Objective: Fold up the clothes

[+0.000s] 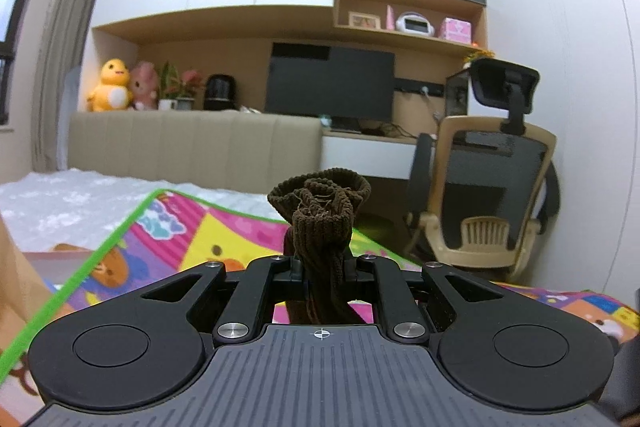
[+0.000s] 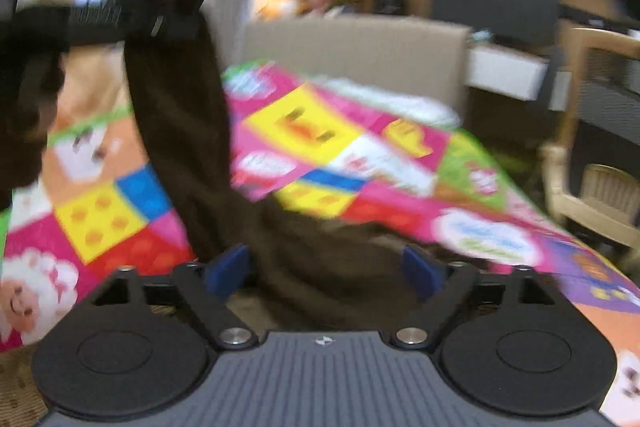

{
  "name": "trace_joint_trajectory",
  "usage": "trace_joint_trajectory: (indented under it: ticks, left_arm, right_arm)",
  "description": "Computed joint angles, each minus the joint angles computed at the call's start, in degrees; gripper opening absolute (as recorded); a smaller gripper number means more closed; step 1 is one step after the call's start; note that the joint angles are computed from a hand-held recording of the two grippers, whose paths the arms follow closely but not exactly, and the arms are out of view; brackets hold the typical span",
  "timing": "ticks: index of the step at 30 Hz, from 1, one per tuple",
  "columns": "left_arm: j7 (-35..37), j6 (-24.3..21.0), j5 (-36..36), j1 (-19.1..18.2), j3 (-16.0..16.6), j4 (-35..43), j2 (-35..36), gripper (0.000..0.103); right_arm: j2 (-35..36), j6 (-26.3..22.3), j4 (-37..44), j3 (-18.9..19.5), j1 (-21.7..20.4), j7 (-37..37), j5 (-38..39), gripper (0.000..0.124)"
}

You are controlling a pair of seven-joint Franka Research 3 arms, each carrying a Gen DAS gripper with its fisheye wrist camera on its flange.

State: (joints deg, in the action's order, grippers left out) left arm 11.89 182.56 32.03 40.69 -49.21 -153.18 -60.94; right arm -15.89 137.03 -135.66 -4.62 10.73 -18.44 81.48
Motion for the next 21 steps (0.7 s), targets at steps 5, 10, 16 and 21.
trace_joint_trajectory:
  ticks: [5,10,16,21]
  left_arm:
    - [1.32,2.32,-0.03,2.57,-3.02,6.93,6.73,0.014]
    - [3.79,9.97,-2.69,7.83,-10.78,16.18,19.91,0.058]
    - [7.52,12.41,-6.87,7.25,-12.56,16.37,23.25,0.092]
    - [10.03,5.41,-8.56,2.51,-8.59,12.68,21.07,0.094]
  right_arm:
    - [1.45,1.38,2.52,-3.38,-4.35,8.26,2.84,0.103]
    - [5.55,-1.52,6.04,-4.11,-8.92,29.42,-7.88,0.103]
    - [8.27,-10.82,7.92,-5.51,-11.27,30.77,-6.48,0.103]
    - [8.48,-9.84,8.55,-2.32,-10.83,27.64,-4.90,0.097]
